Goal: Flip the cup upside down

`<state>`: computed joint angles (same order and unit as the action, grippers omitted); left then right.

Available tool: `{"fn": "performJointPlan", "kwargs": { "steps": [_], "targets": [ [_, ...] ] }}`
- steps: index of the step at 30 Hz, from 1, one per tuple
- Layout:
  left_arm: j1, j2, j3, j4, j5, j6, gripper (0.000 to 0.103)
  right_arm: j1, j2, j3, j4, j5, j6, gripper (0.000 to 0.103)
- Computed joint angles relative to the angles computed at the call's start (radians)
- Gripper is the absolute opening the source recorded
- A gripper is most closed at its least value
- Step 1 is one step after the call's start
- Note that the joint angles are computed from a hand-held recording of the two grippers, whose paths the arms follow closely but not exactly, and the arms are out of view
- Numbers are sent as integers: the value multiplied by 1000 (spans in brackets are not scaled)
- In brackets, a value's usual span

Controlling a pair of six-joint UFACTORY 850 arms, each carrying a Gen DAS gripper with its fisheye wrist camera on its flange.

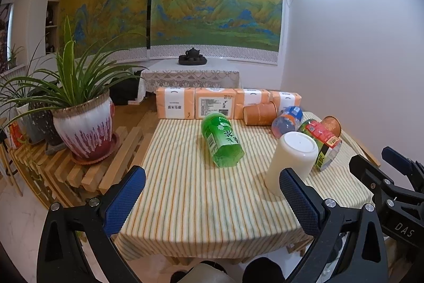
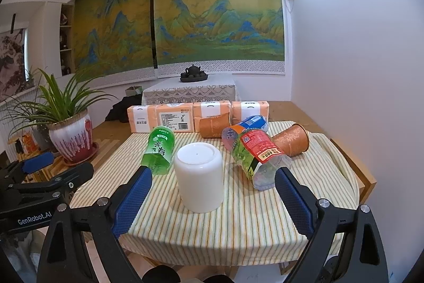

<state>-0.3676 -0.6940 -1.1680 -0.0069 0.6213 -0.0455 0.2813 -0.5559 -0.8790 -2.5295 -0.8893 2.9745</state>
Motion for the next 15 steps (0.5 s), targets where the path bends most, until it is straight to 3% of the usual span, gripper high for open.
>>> {"fn": "performJointPlan", "kwargs": {
  "steps": [15],
  "targets": [
    [-7, 2, 8, -40, 24, 28, 102, -18, 0, 8, -24, 13, 44, 92]
  ]
}}
